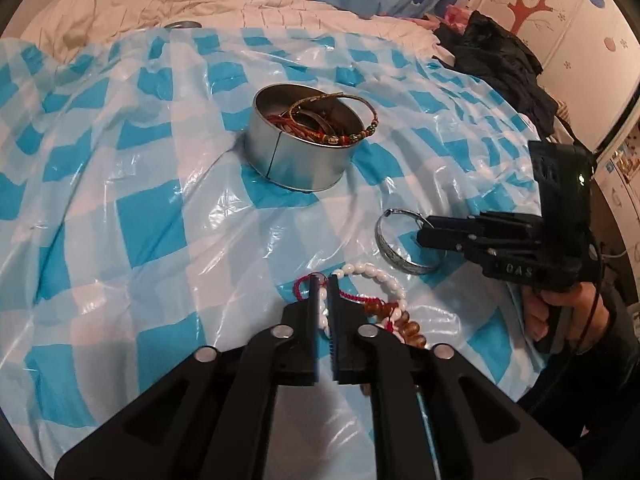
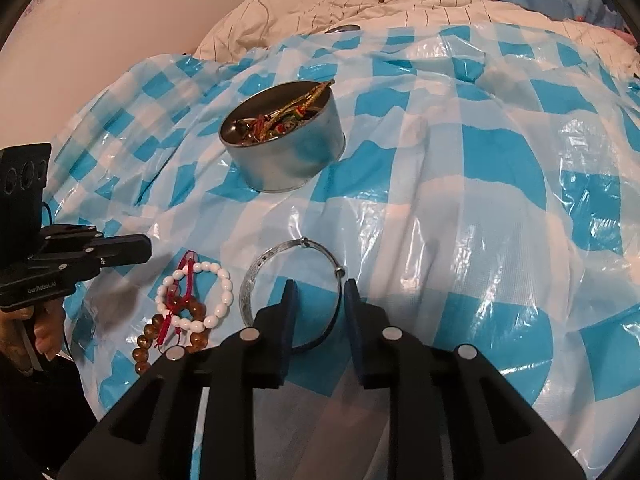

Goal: Organize jewelry
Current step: 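Close the right tool on the silver bangle while the left lifts the red string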

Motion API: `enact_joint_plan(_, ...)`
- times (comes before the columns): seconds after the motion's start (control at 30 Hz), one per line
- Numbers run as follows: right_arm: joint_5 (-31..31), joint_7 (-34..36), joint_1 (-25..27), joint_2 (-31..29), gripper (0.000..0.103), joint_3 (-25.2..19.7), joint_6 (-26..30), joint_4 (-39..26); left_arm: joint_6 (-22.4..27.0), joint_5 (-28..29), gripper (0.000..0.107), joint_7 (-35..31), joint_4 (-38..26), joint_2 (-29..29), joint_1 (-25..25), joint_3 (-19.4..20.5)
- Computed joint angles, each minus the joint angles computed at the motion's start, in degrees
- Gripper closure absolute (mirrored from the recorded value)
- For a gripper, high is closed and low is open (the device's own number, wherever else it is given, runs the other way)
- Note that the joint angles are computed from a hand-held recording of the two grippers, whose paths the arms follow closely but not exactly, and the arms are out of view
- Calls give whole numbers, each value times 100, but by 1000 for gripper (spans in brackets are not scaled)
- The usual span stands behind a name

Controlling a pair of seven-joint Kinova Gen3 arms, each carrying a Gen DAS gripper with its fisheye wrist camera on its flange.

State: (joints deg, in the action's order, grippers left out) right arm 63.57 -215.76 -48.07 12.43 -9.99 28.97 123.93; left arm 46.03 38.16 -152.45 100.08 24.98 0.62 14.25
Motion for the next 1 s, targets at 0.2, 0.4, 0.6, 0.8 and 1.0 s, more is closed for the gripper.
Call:
enact_joint_plan(0.2,-19,53,12,10,79,24,-59,9,-806,-571,55,559,122,62,634,-82)
enact_joint_plan(0.4,-29,76,15,10,78,26,-56,6,-925,-774,94,624,196,116,485,173)
enact_joint_plan(0.6,17,1,-9,1,79,25,-38,12,-516,-350,104,215,151,-23,13,383)
enact_joint_plan(0.8,236,-261,-36,-14,94,5,-56,55,248,677,104,-397,13,-111,-545,301)
enact_joint_plan(1.0,1017,-1191,-98,-158,98,-97,148,260,645,1267,104,-694,-57,-182,-625,-9)
